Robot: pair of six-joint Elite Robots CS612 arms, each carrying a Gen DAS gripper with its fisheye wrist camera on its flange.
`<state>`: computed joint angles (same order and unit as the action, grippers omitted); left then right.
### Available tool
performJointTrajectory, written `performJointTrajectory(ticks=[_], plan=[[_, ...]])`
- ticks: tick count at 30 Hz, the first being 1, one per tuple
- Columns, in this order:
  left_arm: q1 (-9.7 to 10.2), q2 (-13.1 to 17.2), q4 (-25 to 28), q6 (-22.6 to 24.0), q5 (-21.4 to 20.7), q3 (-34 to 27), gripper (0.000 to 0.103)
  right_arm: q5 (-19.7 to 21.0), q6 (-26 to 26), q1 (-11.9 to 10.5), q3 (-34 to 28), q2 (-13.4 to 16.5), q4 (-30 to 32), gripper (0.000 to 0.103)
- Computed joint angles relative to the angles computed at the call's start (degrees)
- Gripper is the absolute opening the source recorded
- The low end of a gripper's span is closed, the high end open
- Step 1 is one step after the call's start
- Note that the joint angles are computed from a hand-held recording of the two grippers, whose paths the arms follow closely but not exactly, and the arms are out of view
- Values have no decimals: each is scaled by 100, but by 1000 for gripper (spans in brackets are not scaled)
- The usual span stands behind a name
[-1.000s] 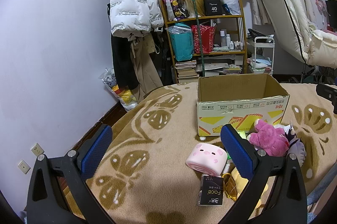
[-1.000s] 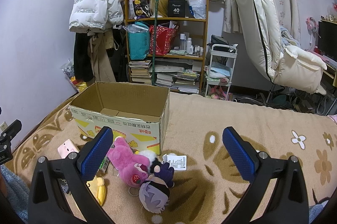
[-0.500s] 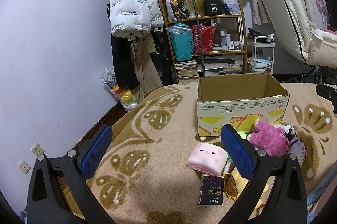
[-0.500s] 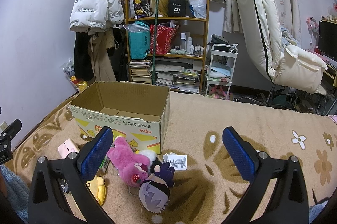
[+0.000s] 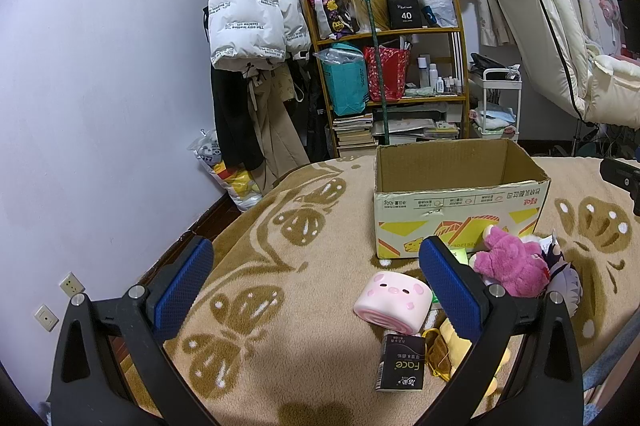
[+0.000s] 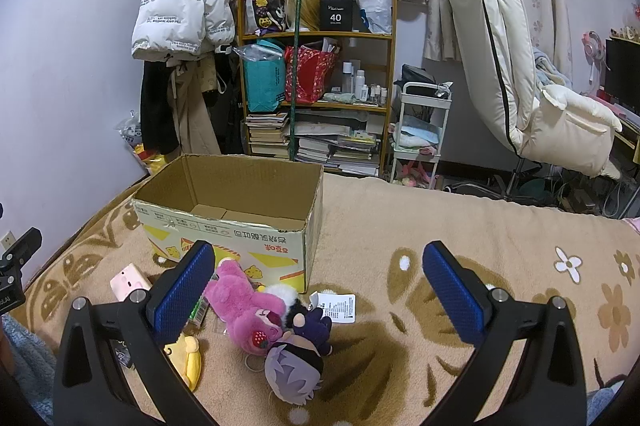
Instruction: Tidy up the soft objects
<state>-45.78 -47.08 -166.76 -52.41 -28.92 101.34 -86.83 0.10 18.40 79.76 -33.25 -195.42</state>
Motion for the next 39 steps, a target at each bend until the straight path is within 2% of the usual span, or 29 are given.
performJointTrajectory(ticks=[16,23,32,39], plan=[[8,-5,96,-55,-32,-5,102,24,-57,-19,-56,16,187,103],[101,10,345,-18,-381,-80,102,74,-67,-20,-57,19,457,103],[245,125,674,274,-1074,-346,102,168,-148,-33,-364,57,1578,103],[355,216,988,405,-1632,-553,102,58,-138,-24,-594,108,2507,103]])
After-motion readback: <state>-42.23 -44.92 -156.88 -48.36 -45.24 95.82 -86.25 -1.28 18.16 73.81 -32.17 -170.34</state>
